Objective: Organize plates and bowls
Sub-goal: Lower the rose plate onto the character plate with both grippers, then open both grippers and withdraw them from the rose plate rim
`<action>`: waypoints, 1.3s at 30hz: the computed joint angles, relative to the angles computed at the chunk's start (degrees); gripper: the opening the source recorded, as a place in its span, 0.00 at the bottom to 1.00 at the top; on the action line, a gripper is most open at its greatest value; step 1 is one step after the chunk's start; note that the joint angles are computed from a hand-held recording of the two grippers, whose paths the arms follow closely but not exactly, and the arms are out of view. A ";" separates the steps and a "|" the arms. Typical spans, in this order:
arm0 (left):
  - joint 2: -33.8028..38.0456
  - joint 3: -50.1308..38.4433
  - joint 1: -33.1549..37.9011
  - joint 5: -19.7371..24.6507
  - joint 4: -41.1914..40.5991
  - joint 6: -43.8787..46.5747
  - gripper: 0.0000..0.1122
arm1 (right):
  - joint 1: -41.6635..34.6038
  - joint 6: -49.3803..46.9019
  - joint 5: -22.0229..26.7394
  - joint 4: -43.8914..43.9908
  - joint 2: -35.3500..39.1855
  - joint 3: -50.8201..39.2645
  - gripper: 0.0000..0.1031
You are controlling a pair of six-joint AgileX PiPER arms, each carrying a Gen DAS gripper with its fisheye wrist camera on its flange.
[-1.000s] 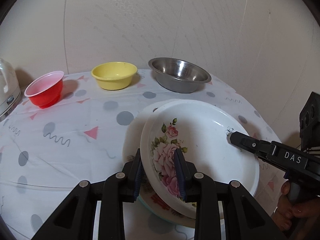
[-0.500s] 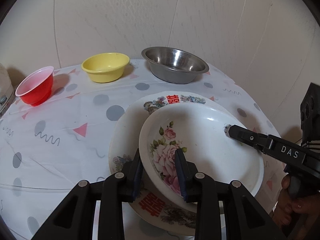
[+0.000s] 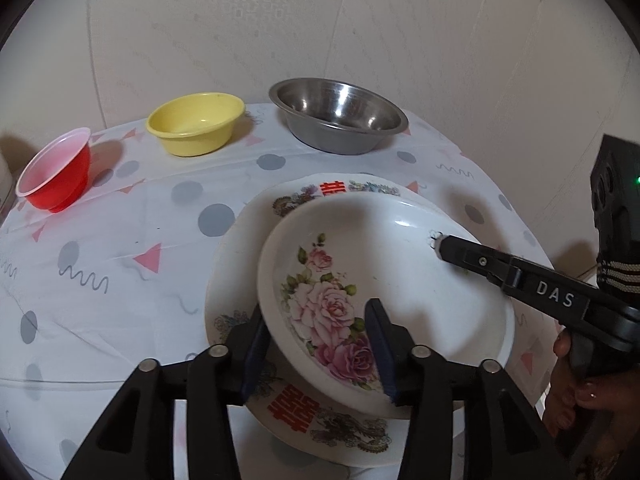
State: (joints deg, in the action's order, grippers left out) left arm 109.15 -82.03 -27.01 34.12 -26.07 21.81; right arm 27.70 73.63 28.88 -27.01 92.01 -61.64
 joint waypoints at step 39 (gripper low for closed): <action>-4.65 5.94 1.13 -7.65 0.19 -0.11 0.68 | 3.29 -16.42 17.77 1.31 6.84 -12.90 0.14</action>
State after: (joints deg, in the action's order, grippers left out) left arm 104.50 -76.10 -25.88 26.47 -25.88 21.70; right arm 31.00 57.20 46.65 -25.70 98.85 -74.54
